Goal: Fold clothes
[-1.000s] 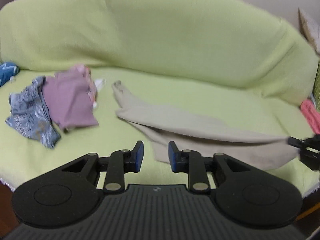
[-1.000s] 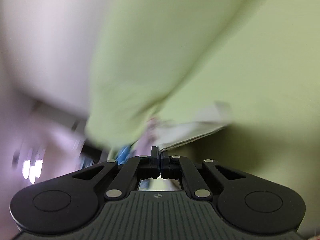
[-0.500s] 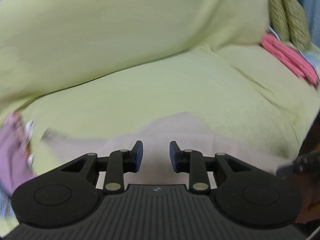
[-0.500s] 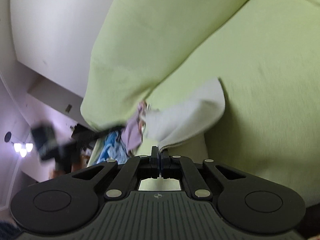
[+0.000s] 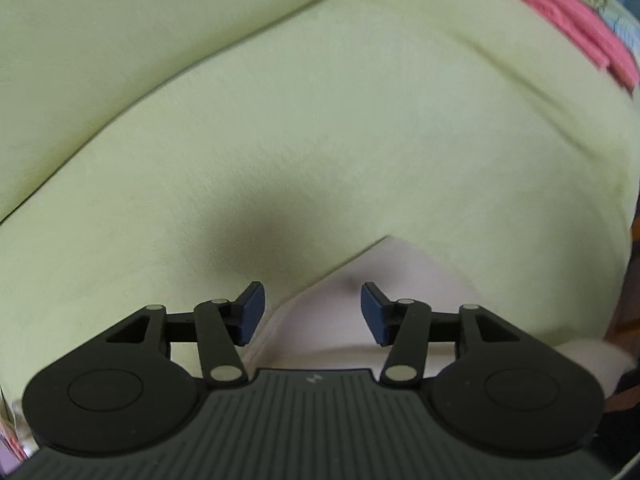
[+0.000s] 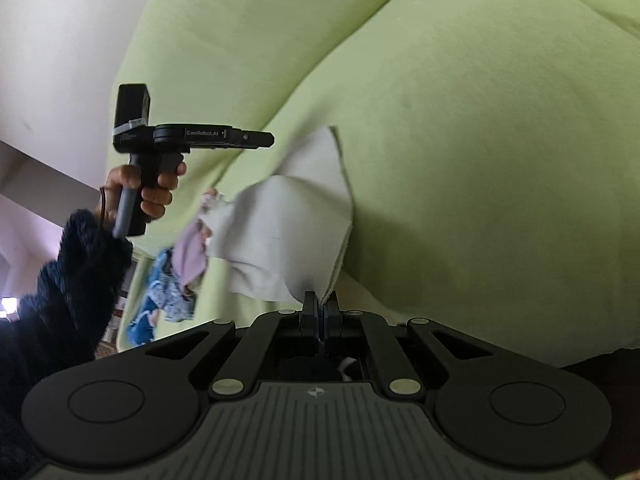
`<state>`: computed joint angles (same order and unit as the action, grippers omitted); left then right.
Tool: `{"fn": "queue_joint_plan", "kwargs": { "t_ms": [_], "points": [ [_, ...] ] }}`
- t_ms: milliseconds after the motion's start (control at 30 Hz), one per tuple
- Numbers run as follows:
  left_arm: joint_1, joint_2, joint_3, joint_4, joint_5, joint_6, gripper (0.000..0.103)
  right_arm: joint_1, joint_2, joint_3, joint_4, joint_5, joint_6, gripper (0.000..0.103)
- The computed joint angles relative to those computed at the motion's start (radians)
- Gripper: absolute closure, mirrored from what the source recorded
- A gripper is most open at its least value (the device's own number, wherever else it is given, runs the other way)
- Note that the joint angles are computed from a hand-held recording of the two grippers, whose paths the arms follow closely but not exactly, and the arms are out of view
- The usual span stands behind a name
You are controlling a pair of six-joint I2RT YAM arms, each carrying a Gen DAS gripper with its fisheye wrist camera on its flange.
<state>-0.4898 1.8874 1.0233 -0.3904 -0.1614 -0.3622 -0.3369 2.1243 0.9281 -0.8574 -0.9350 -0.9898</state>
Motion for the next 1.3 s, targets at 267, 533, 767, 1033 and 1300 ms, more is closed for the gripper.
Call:
{"fn": "queue_joint_plan", "kwargs": {
  "t_ms": [267, 533, 767, 1033, 1300],
  "points": [
    [0.051, 0.125, 0.043, 0.048, 0.089, 0.054, 0.039, -0.091, 0.094, 0.163, -0.114, 0.084, -0.096, 0.093],
    [-0.073, -0.028, -0.068, 0.072, -0.061, 0.012, 0.100, -0.065, -0.023, 0.101, -0.005, 0.100, -0.048, 0.098],
    [-0.219, -0.678, -0.209, -0.200, -0.400, -0.157, 0.100, -0.066, -0.302, 0.073, -0.046, -0.021, -0.176, 0.101],
    [-0.244, -0.936, 0.062, -0.632, -0.750, -0.192, 0.099, 0.183, -0.579, 0.257, 0.237, -0.145, 0.080, 0.102],
    [0.150, -0.859, 0.202, -0.430, -0.695, 0.104, 0.099, 0.582, -0.377, 0.788, 0.461, 0.285, 0.452, 0.103]
  ]
}}
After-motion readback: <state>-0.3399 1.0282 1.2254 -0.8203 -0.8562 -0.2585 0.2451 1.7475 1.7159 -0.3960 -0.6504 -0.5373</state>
